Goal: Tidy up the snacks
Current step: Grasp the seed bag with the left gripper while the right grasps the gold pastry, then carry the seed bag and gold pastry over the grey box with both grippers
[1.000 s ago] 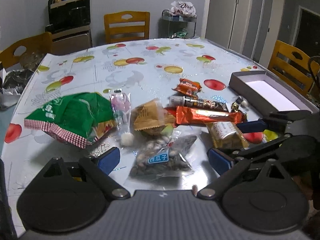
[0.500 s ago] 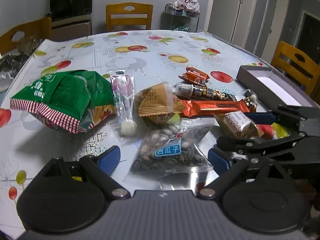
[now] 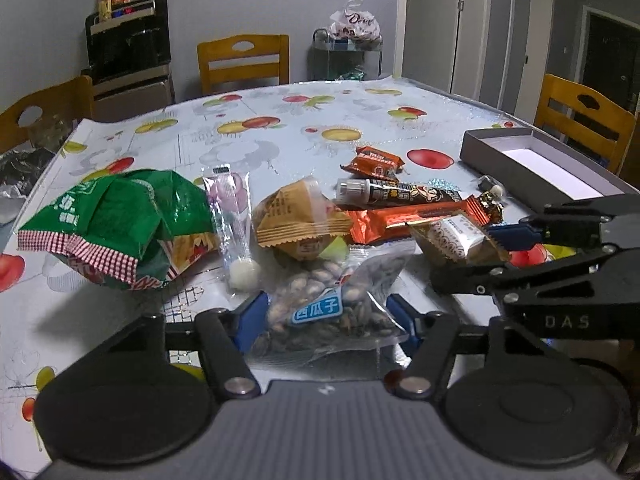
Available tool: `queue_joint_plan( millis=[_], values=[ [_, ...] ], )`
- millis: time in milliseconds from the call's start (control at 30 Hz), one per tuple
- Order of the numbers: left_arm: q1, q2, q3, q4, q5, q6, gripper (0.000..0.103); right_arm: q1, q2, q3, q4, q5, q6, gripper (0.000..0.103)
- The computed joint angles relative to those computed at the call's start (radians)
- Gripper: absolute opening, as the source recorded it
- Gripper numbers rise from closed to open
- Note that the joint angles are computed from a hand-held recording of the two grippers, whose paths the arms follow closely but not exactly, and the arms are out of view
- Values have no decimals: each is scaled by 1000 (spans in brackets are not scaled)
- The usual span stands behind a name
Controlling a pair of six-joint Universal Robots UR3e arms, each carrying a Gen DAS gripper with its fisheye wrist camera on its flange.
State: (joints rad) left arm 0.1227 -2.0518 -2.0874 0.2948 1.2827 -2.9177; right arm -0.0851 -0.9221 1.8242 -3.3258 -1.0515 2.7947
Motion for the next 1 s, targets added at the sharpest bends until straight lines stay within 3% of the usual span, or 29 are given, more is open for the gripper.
queue_joint_plan(
  millis=[733, 1000],
  values=[
    [34, 130, -135, 75, -88, 29, 57, -85, -76, 93, -91, 117, 34, 42],
    [-4, 193, -105, 38, -93, 24, 57, -141, -134, 132, -99, 165, 39, 42]
  ],
)
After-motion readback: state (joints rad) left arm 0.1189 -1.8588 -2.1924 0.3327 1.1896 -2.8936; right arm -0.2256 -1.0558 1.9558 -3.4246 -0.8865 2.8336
